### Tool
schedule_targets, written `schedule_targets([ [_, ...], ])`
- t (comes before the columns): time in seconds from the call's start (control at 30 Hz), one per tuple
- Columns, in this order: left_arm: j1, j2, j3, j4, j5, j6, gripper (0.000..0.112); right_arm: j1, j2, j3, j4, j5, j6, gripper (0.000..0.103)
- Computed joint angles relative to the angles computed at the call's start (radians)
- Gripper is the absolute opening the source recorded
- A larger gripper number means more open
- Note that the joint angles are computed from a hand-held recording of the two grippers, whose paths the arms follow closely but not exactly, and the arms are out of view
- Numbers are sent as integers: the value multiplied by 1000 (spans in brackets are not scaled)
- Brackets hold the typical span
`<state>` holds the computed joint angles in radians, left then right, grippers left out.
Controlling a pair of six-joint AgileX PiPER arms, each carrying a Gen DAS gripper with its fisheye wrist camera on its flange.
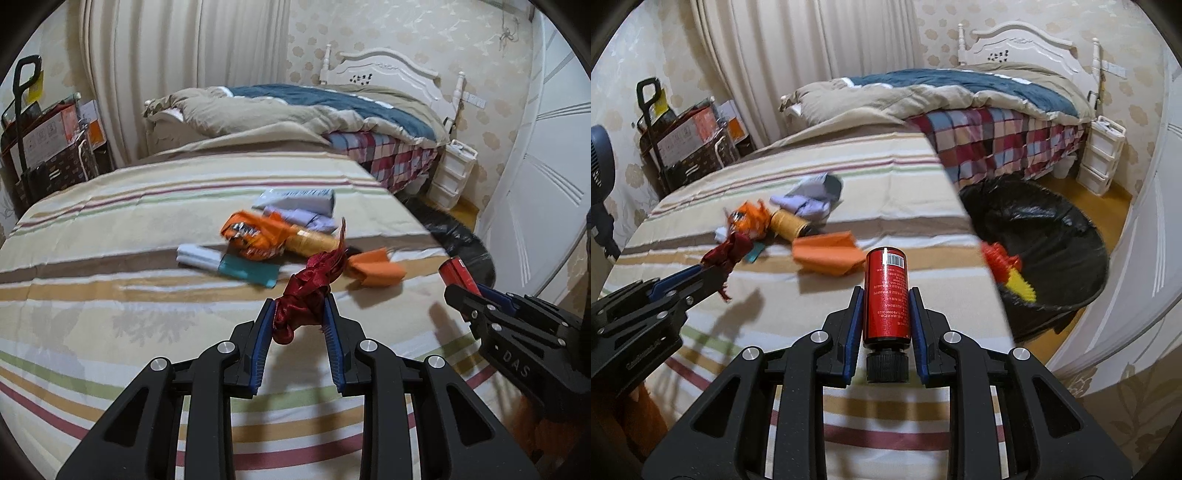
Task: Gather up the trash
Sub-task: 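Carry the red spray can and red cloth with both tools over the bin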
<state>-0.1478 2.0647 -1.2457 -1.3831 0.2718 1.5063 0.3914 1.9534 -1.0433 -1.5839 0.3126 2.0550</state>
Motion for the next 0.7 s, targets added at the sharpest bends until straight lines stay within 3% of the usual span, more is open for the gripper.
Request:
schedule_targets([
  [0.13,-21,-11,-20,-25,17,23,29,-37,-32,12,-6,23,0,23],
  [0.37,-109,36,-150,84,21,-106,29,-148,-48,-10,10,41,-50,23],
  [0.7,-233,226,-507,599,75,-667,29,-326,30,-118,96,-8,-187,23],
])
